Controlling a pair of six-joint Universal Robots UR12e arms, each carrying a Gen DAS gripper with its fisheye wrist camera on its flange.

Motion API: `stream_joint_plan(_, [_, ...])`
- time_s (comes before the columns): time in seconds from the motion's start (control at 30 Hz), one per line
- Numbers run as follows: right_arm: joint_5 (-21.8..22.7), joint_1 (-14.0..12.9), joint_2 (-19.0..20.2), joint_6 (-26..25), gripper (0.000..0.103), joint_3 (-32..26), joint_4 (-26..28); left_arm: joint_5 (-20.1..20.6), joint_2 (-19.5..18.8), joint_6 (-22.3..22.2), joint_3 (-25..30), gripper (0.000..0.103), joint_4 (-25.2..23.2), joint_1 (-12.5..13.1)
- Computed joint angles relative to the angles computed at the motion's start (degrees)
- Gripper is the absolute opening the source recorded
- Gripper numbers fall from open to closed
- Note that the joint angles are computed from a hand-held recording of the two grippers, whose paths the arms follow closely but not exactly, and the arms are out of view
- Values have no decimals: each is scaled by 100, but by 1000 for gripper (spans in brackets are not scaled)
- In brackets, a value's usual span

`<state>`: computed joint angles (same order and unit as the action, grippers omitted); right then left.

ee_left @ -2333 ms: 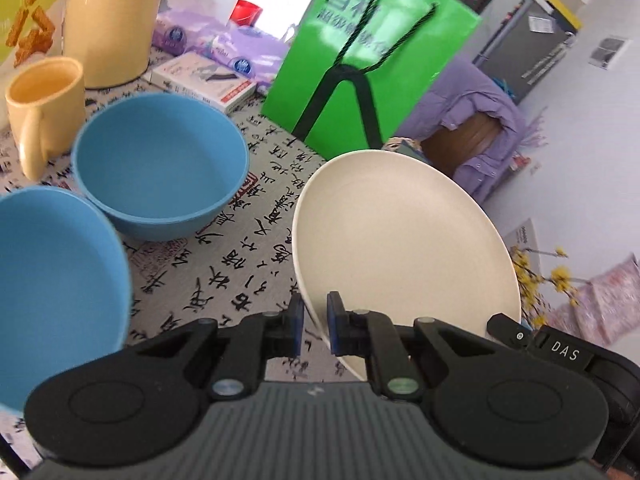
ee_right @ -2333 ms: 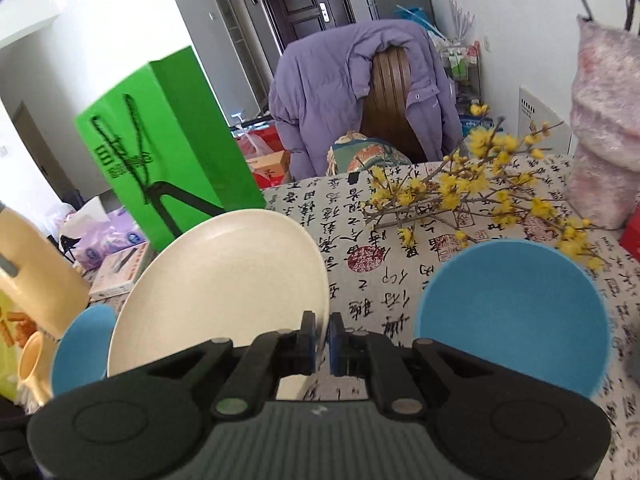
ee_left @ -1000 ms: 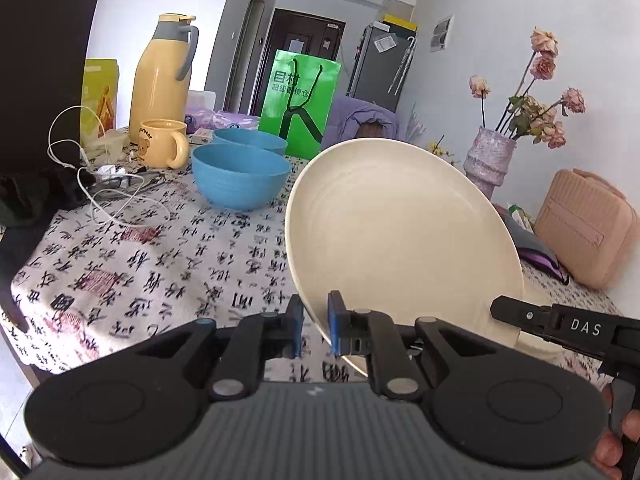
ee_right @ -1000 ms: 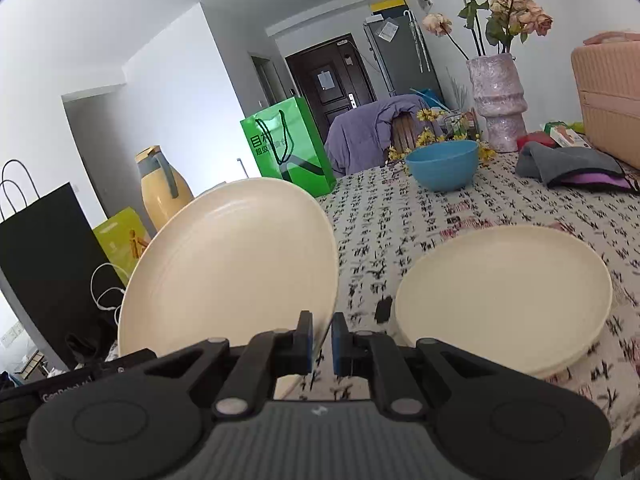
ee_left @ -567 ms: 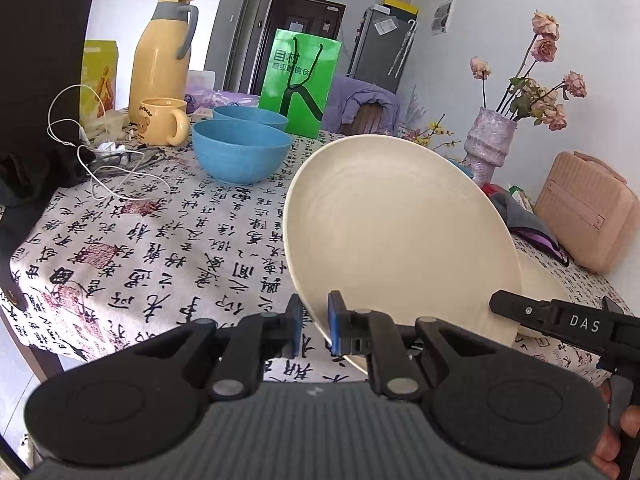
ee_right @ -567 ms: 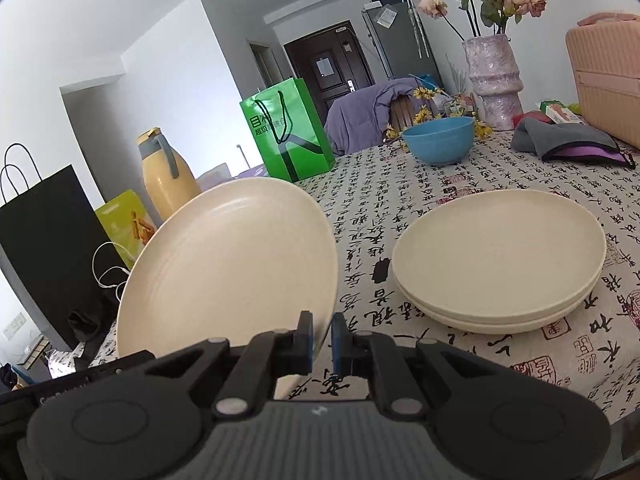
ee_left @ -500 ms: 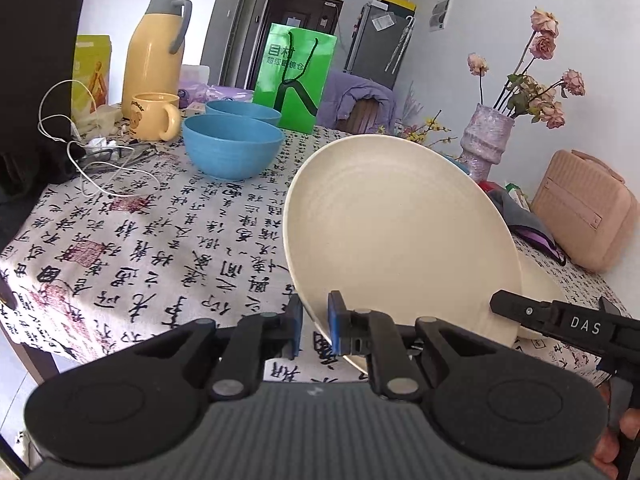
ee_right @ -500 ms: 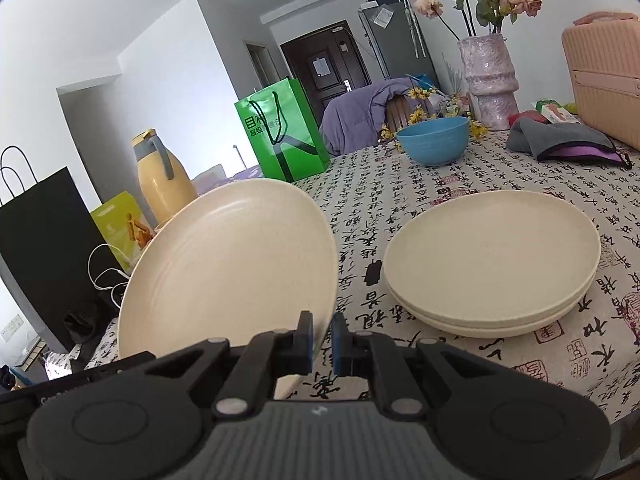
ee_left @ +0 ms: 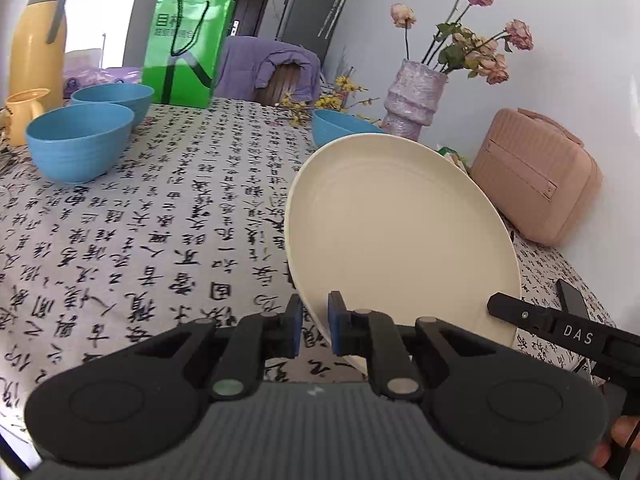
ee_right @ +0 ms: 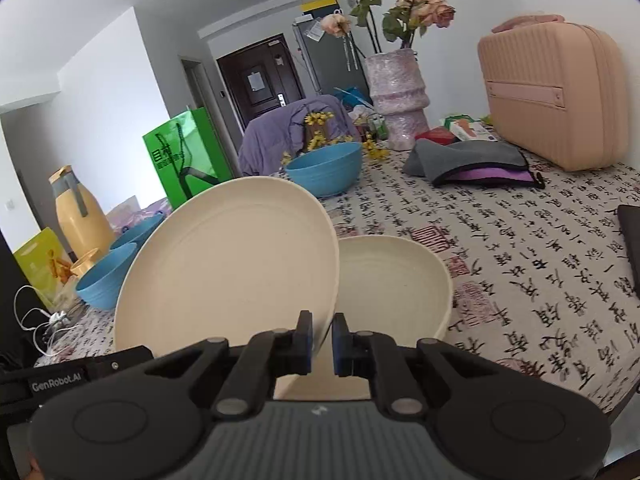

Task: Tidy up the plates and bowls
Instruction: 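Lower the cream plate onto the stack and open both grippers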

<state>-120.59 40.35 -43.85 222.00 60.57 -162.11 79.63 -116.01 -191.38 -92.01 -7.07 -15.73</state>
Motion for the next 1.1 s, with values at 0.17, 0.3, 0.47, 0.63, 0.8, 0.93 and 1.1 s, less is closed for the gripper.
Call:
stream_joint_plan(0.17, [-109,-125,-156,53,10,281,75,-68,-216,128,366,13,-318,-126])
stream_joint_plan(0.3, [-127,-191,-207,9,11,360,206,-68,-311,284,538,14,-505,-191])
stream_joint_plan(0.47, [-271,-208,-227,-100,13,389,333,15,-382,565,635,16,-616,-255])
stream_joint_plan(0.63, [-302,-201,-191,-496,18,331,498,192,-386,699,655,18,-570,-288])
stream_joint_plan(0.8, [-517,-143,-74,-1134,24,114,731,326,-324,888,565,31,-487,-269])
stream_joint_plan(0.93, [-428,-148,-96,-1149,27,133,700,275,-279,1020,465,34,-365,-243])
stream_joint_plan(1.1, [-395,-134,-155,-1132,24,225,500,122,-167,989,291,34,-242,-178])
